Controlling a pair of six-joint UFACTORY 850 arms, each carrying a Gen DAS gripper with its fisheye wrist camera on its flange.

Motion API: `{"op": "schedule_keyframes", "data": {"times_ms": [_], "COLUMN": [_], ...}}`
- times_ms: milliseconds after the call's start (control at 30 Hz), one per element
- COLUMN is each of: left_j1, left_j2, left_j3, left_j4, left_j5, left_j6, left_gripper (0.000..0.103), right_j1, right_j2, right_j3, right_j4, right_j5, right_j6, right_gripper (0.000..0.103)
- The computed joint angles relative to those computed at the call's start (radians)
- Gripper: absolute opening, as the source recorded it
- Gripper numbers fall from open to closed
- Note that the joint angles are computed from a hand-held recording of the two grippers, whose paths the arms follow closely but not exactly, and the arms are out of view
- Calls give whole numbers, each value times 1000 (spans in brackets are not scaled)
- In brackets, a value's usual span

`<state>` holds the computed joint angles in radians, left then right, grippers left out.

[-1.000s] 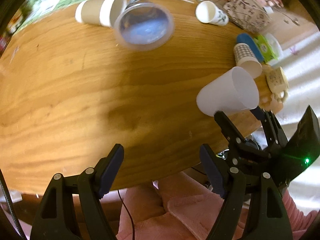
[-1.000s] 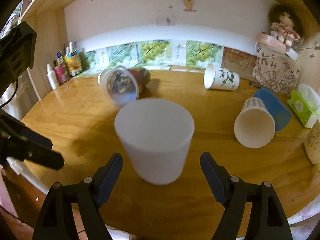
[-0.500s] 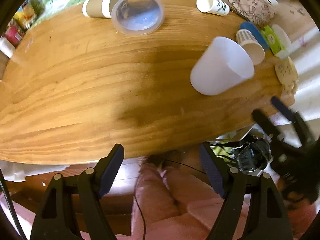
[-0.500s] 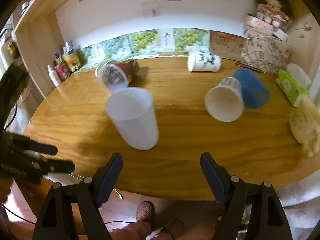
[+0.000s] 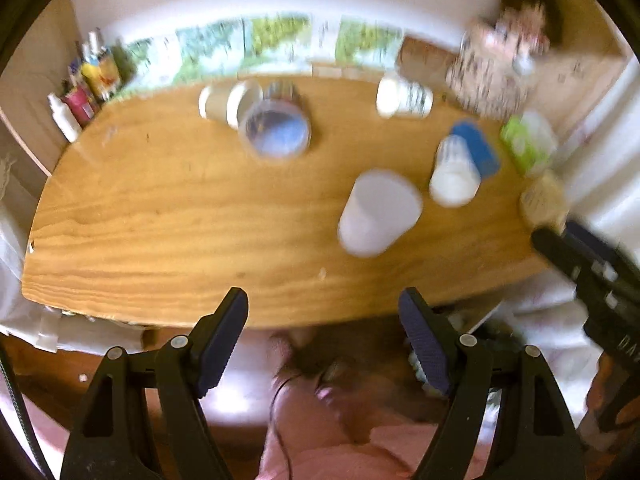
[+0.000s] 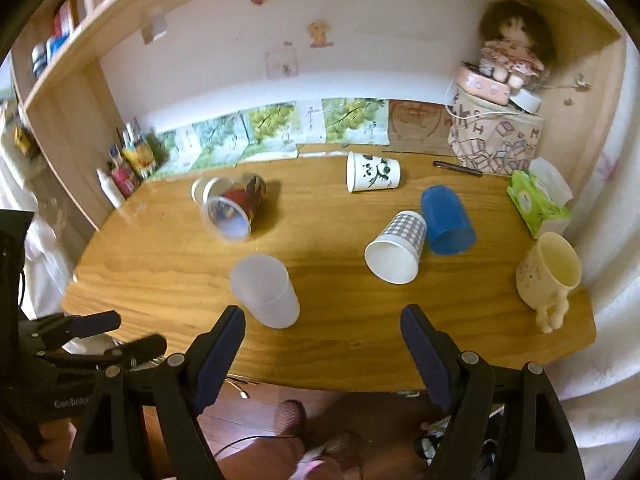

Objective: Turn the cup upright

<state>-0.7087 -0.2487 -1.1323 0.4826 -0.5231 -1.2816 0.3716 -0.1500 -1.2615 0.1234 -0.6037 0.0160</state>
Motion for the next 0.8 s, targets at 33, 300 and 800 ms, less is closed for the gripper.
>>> {"op": "schedule_keyframes", "data": {"times_ms": [33, 300, 800], "left_j1": [-4, -77, -220], "left_j2": [13, 60, 32], "left_j3": [-3, -49, -97], "left_j4": [50, 447, 785], "left_j5": [2, -108, -386], "left_j6": [-55, -452, -659], "left_gripper": [81, 81, 101], "right_j1": [-12, -75, -123], "right_j2": [4, 30, 126], "right_j3": [-9, -45, 32], "right_j4": [35, 149, 450], "right_j5": [-16, -95, 54], "right_j6": [-17, -100, -371], "right_gripper": [81, 83, 85]}}
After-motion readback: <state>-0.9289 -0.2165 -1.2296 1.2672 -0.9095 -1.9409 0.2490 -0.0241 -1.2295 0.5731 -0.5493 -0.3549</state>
